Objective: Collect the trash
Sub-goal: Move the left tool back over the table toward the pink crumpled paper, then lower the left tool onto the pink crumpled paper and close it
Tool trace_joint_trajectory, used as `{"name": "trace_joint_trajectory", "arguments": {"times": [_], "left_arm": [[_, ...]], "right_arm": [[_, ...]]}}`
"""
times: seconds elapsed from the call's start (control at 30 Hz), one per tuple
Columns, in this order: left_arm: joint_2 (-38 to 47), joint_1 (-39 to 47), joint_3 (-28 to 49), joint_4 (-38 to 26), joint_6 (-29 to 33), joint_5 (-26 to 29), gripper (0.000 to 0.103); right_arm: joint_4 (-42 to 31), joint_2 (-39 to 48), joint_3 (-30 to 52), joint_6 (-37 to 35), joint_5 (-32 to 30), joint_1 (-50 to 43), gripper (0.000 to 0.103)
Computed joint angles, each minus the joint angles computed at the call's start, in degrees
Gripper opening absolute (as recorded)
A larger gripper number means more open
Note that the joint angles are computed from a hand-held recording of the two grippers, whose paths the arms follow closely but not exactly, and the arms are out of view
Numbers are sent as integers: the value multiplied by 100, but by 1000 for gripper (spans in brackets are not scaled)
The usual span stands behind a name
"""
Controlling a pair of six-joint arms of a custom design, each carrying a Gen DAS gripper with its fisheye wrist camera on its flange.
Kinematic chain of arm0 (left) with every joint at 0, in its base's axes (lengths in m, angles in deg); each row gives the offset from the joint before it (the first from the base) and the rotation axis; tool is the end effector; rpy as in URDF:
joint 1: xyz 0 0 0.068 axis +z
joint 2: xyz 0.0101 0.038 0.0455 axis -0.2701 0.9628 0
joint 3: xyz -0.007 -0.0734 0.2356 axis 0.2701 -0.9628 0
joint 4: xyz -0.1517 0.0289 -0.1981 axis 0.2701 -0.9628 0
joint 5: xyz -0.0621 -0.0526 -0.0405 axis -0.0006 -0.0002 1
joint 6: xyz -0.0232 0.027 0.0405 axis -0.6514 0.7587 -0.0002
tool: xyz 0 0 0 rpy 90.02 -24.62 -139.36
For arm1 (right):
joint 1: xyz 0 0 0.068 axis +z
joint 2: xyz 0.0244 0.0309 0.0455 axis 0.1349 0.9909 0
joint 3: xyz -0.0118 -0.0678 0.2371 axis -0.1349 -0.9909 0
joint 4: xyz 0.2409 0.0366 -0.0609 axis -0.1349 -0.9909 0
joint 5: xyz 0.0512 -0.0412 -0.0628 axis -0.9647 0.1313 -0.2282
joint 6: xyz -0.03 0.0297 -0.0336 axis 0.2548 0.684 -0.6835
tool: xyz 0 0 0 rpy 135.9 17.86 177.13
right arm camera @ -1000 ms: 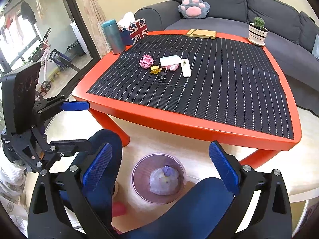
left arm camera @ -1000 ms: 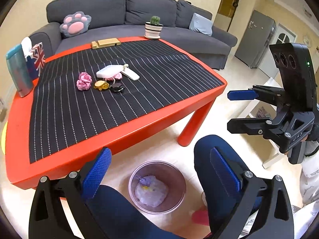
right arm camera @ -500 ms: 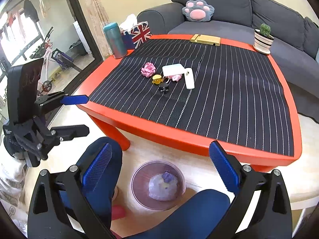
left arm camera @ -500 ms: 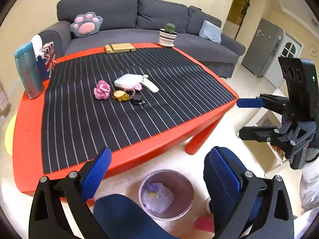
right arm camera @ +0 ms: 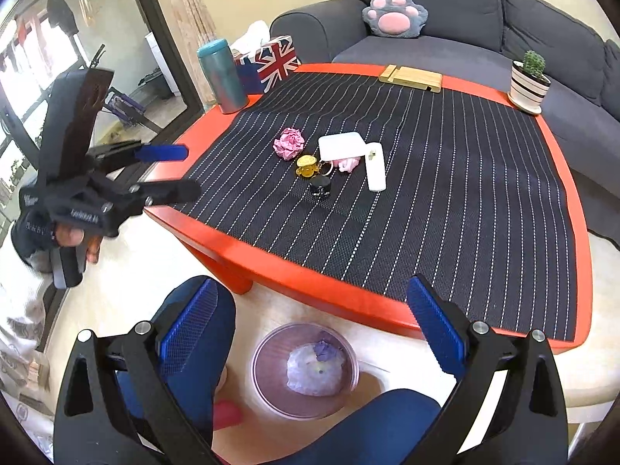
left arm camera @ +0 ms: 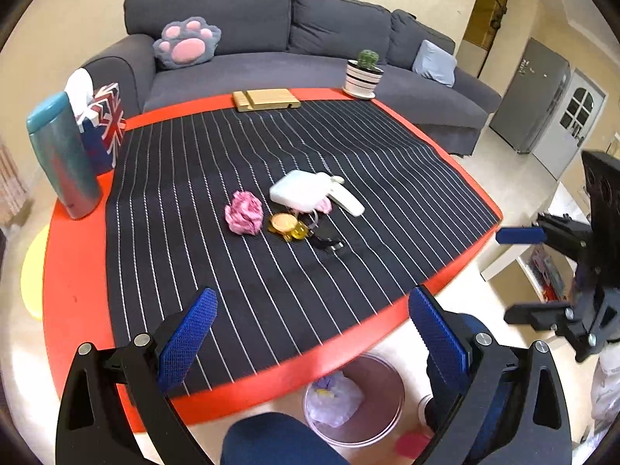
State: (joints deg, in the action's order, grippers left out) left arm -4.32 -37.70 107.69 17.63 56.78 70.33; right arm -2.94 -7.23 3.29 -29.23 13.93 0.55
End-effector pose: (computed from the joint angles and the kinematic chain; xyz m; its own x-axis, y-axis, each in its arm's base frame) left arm 0.2593 -0.1085 0.2082 -0.7693 0.1512 -0.6207 0.3172 0.9338 -0.1656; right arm 0.2658 -0.0148 0.2336 -0.7068 -0.4142 -0.5734 -0.6056 0.7732 0.1880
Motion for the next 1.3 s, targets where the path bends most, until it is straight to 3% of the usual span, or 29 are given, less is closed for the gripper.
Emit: {"name": "trace_joint_trajectory", "arguments": {"times": [0.33, 0.8, 1.17, 1.23, 1.3], "left_arm": [[1406, 518, 1347, -276, 216, 126, 95], [3527, 865, 3574, -1276, 68, 195, 95], [4206, 916, 4129, -1497, -253, 201, 94], [4244, 912, 4169, -1504, -296, 213, 78], [4291, 904, 4197, -1524, -331, 243, 73]], "right_arm": [[137, 337, 178, 124, 191, 165, 97], [127, 474, 290, 61, 265, -16, 97], [95, 534, 319, -22, 259, -187, 97], [80, 538, 337, -34, 248, -198, 97], [78, 535, 336, -36, 249, -195, 97]]}}
